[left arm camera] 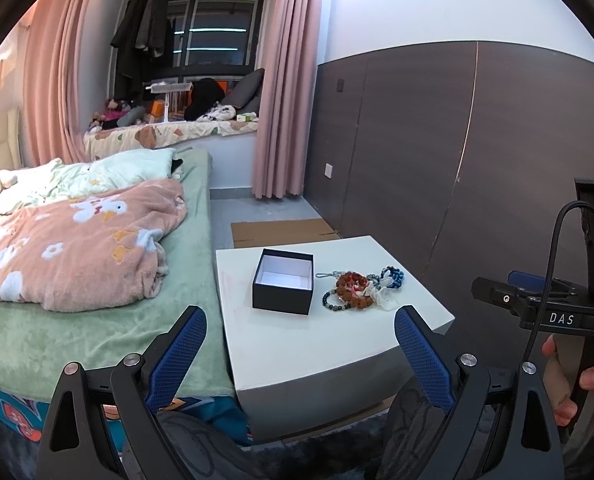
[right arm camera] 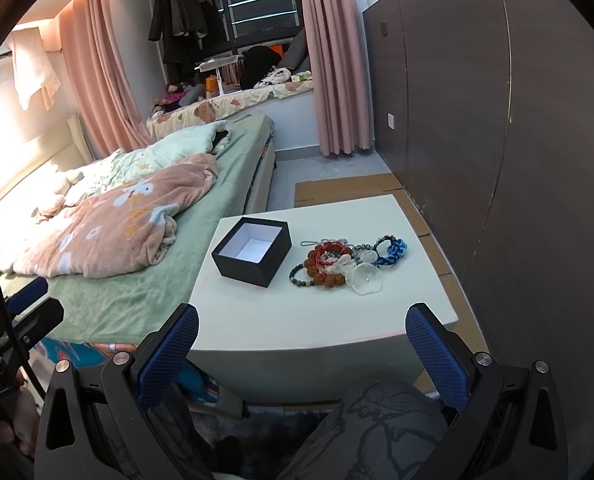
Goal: Organize jewelry
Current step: 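Move both tools toward the jewelry pile beside the black box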
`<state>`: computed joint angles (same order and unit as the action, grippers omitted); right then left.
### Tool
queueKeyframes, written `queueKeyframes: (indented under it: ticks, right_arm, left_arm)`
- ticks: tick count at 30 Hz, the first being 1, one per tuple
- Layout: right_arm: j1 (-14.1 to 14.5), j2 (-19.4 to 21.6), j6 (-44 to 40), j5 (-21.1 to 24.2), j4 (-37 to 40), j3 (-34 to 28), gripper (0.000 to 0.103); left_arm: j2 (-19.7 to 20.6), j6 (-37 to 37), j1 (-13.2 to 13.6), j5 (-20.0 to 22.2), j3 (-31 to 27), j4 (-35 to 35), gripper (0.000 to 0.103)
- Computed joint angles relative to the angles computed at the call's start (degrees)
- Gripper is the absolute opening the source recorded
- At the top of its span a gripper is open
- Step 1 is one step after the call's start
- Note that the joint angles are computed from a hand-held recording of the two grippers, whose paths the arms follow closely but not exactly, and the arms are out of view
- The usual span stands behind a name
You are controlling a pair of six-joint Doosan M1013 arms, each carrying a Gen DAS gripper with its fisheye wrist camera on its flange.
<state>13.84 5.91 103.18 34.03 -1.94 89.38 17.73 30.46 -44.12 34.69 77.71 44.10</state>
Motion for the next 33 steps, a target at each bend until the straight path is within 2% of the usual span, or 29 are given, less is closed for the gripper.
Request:
queueKeyframes:
  ticks: [9,19,28,33]
  right_arm:
    - [-0.38,-0.25,0.46,0.47,0.58,-0.5,0.103]
    - [-3.03,0.38,4.6,0.96,1.24,-1.35,0.103]
    - [-5.68,2.44,6.48,3.82,2.59,-2.83,0.103]
    - [-8.1,3.92,2.45,3.6,10.6,-3.53,0.103]
  left_arm:
    - [-0.02,0.42,-0.06,-0.56,0.01,-0.3,0.095]
    - [1.99,5.74,0.01,0.52,-3.17,-3.22,0.095]
    - [5.46,11.7,0.69,1.23,-7.51,-10.37,0.095]
    - [7.78,15.83,1.68,0.66,-10.44,-16.7,0.095]
